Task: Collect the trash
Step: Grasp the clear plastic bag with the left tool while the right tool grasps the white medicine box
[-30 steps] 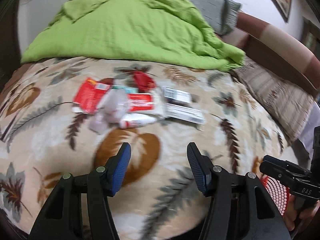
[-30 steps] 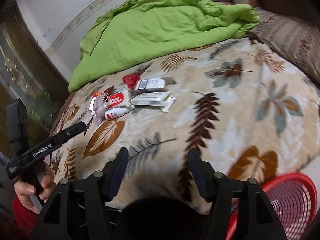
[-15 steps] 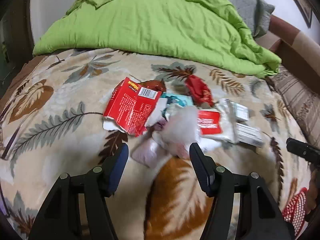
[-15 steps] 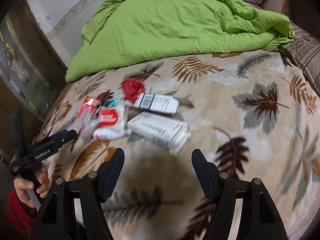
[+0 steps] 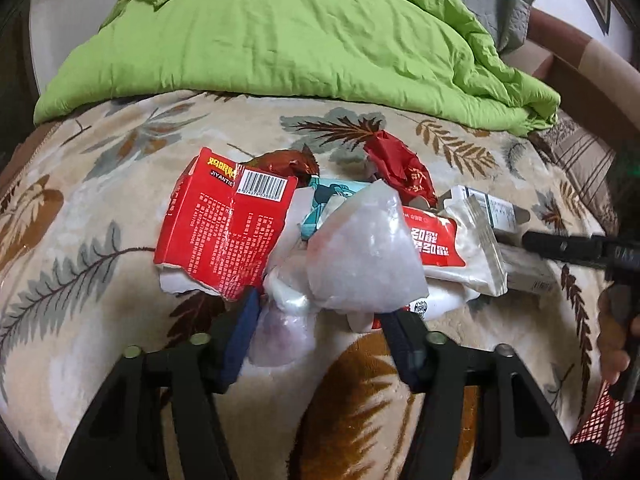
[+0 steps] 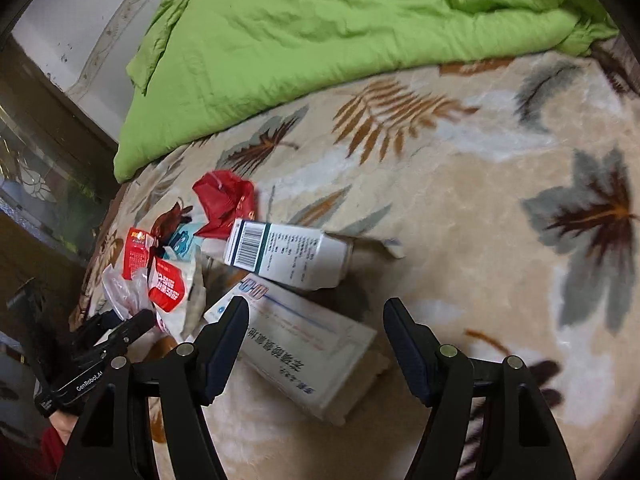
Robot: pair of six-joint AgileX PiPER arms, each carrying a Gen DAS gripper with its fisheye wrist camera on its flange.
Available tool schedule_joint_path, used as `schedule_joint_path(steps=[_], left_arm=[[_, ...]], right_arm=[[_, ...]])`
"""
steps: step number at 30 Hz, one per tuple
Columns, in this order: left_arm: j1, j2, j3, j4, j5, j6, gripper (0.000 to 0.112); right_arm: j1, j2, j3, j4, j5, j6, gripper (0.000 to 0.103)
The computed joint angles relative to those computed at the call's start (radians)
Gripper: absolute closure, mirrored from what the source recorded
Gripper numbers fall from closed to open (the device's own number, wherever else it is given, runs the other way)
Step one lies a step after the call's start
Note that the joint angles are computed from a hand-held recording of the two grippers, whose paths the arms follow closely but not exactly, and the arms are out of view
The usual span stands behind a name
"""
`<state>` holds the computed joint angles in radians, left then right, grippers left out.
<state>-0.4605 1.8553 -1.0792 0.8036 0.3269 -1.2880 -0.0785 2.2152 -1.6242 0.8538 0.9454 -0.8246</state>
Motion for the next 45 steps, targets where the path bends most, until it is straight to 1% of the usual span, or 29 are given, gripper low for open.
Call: schedule_joint_path(steps=[3, 5, 7, 8, 10, 14, 15, 16, 17, 18, 21, 24, 26, 28, 29, 31, 33, 36, 37, 40, 42, 45], left_arm=[[0.007, -0.017, 0.021, 0.022, -0.010, -0.045, 0.066], [0.016, -0.031, 0.038, 0.026, -0.026, -0.070, 0.067], [0.019, -0.041, 0.048, 0.032, -0.037, -0.090, 0.070], [0.016, -0.045, 0.050, 0.039, -0.035, -0.103, 0.071], [0.007, -0.052, 0.052, 0.059, -0.031, -0.125, 0.071], [-0.026, -0.064, 0.055, 0.115, 0.003, -0.173, 0.071], [-0.035, -0.066, 0.054, 0.133, 0.015, -0.191, 0.071], [-0.042, -0.070, 0.056, 0.147, 0.024, -0.208, 0.071], [-0.042, -0.075, 0.060, 0.152, 0.023, -0.211, 0.071], [-0.050, -0.080, 0.062, 0.164, 0.033, -0.225, 0.071], [-0.069, -0.092, 0.068, 0.205, 0.062, -0.274, 0.071], [-0.098, -0.108, 0.075, 0.237, 0.095, -0.321, 0.071], [-0.121, -0.117, 0.077, 0.253, 0.125, -0.340, 0.071], [-0.158, -0.127, 0.082, 0.278, 0.173, -0.366, 0.071], [-0.170, -0.131, 0.084, 0.284, 0.191, -0.376, 0.071], [-0.193, -0.149, 0.097, 0.290, 0.211, -0.400, 0.071], [-0.212, -0.171, 0.120, 0.299, 0.223, -0.439, 0.071], [-0.252, -0.202, 0.156, 0.314, 0.244, -0.514, 0.071], [-0.267, -0.209, 0.164, 0.320, 0.253, -0.533, 0.071], [-0.355, -0.201, 0.152, 0.347, 0.360, -0.565, 0.071], [-0.390, -0.196, 0.145, 0.351, 0.386, -0.576, 0.071], [-0.421, -0.188, 0.140, 0.334, 0.404, -0.582, 0.071]], right_arm=[[0.002, -0.014, 0.039, 0.015, 0.060, -0.037, 0.027], [0.011, -0.044, 0.093, 0.010, 0.090, -0.085, 0.027], [0.028, -0.075, 0.140, 0.002, 0.079, -0.121, 0.027], [0.041, -0.093, 0.165, -0.002, 0.064, -0.139, 0.027], [0.080, -0.138, 0.226, -0.019, -0.023, -0.168, 0.027], [0.156, -0.164, 0.256, -0.069, -0.158, -0.123, 0.028], [0.165, -0.169, 0.263, -0.076, -0.179, -0.116, 0.035], [0.172, -0.173, 0.270, -0.083, -0.199, -0.107, 0.046], [0.180, -0.179, 0.276, -0.092, -0.212, -0.091, 0.046], [0.182, -0.194, 0.301, -0.072, -0.232, -0.095, 0.046], [0.166, -0.233, 0.365, -0.027, -0.247, -0.108, 0.047], [0.152, -0.310, 0.463, 0.037, -0.267, -0.145, 0.047], [0.132, -0.378, 0.529, 0.105, -0.299, -0.188, 0.047], [0.101, -0.416, 0.559, 0.148, -0.252, -0.205, 0.047], [0.101, -0.432, 0.575, 0.153, -0.258, -0.206, 0.047], [0.099, -0.485, 0.643, 0.186, -0.302, -0.262, 0.047], [0.071, -0.520, 0.695, 0.254, -0.307, -0.317, 0.047], [0.044, -0.546, 0.744, 0.333, -0.321, -0.363, 0.047], [0.030, -0.545, 0.750, 0.347, -0.311, -0.368, 0.047], [0.009, -0.575, 0.786, 0.392, -0.316, -0.406, 0.047], [0.010, -0.601, 0.811, 0.421, -0.336, -0.430, 0.047], [0.009, -0.630, 0.840, 0.458, -0.355, -0.478, 0.047]])
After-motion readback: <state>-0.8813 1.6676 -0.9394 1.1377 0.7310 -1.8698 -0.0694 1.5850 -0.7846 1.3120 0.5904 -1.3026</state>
